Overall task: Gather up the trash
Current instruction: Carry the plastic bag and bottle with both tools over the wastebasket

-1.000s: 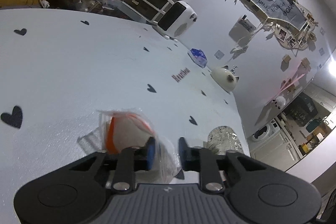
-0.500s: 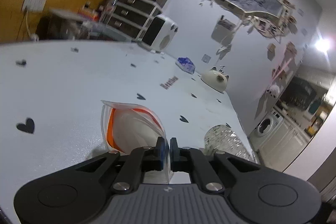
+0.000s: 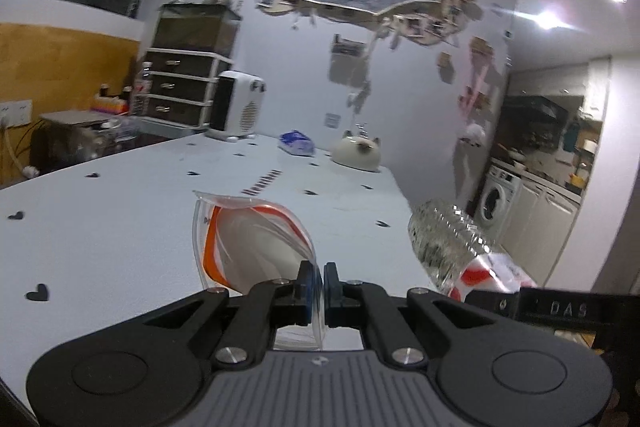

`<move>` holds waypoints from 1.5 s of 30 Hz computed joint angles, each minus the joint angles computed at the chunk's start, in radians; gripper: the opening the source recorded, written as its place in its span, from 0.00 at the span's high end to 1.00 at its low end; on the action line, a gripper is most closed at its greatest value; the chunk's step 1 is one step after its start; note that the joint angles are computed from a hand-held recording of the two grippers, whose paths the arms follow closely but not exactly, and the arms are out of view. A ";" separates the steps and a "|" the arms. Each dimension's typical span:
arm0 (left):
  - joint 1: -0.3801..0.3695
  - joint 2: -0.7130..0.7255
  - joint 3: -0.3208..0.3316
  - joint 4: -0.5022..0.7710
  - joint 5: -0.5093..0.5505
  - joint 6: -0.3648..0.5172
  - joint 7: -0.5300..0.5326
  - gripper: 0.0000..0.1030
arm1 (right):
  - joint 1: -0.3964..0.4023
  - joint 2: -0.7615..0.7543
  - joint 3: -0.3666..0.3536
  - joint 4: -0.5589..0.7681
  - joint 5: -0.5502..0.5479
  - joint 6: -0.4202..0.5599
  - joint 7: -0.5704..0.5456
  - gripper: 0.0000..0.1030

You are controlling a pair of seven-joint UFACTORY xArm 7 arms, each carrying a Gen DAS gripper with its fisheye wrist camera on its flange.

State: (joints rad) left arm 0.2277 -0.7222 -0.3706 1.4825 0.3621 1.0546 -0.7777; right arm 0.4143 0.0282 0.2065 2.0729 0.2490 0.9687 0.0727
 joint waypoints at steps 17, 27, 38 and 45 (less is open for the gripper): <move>-0.025 0.209 -0.216 0.211 0.079 0.057 -0.036 0.96 | -0.129 -0.229 -0.107 -0.273 0.047 -0.117 -0.121 0.37; -0.089 0.397 -0.350 0.332 0.223 0.066 -0.102 0.96 | -0.189 -0.298 -0.162 -0.368 0.043 -0.151 -0.158 0.37; -0.213 0.652 -0.441 0.458 0.431 0.065 -0.180 0.96 | -0.257 -0.297 -0.199 -0.405 0.018 -0.158 -0.150 0.37; -0.350 0.838 -0.413 0.528 0.511 0.056 -0.219 0.96 | -0.301 -0.258 -0.211 -0.433 -0.005 -0.158 -0.124 0.37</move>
